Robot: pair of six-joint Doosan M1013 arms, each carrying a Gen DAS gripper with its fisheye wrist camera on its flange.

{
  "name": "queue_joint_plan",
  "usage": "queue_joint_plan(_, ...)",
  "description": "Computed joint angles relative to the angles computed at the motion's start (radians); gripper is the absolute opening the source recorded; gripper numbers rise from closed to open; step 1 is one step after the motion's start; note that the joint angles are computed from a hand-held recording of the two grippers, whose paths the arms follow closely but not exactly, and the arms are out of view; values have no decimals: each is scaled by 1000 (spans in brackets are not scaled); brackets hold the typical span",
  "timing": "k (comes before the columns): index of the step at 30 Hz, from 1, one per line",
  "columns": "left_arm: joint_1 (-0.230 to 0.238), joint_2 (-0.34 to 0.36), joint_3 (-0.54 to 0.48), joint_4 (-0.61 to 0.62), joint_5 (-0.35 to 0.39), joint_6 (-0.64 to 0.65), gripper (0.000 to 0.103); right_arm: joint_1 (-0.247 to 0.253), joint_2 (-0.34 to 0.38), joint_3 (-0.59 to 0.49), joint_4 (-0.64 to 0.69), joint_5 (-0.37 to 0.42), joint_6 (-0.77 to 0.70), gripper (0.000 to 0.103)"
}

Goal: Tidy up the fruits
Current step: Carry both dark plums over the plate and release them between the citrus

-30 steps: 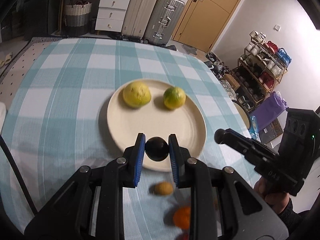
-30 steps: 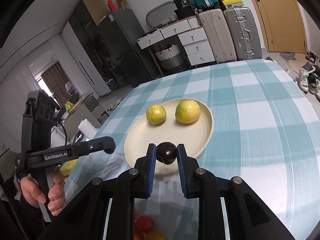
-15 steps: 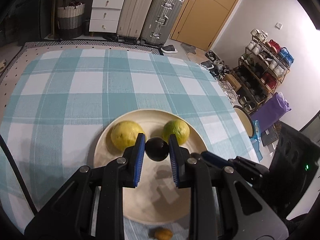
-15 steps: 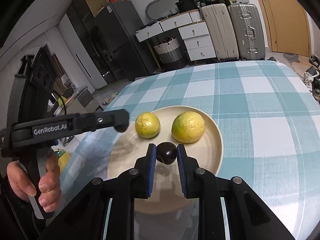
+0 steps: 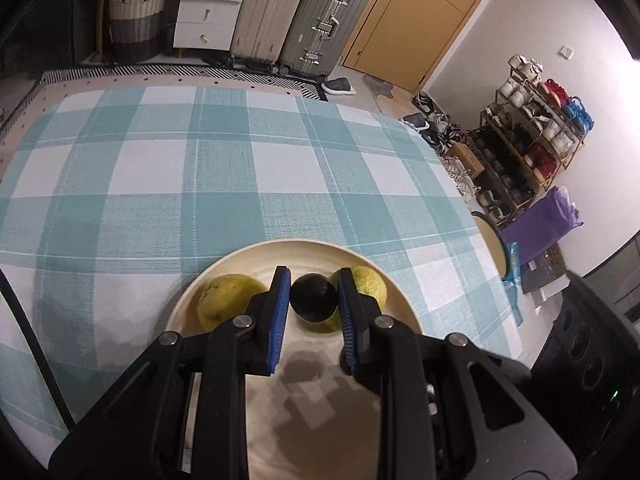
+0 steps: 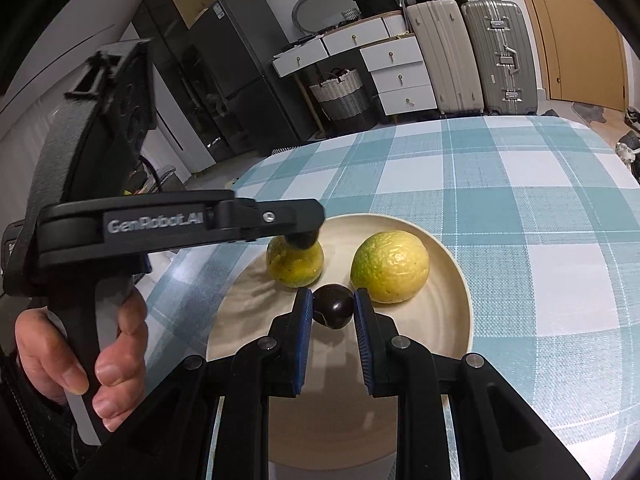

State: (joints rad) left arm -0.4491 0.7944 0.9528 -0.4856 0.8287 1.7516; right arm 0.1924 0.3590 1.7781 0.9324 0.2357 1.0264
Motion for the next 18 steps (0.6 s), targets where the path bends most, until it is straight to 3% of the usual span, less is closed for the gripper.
queue_joint_plan(9,-4,26,-38,-2,45,-22,21,6,-1,3,7,-19,1,24)
queue_joint_plan(13,-3,14,-25,1,32,-23,28,13,-13,14,-52,-51,61,34)
queue_joint_plan(18,1,-16,13,8,10,-33,28,20,-43,41,-88,-88,94,34)
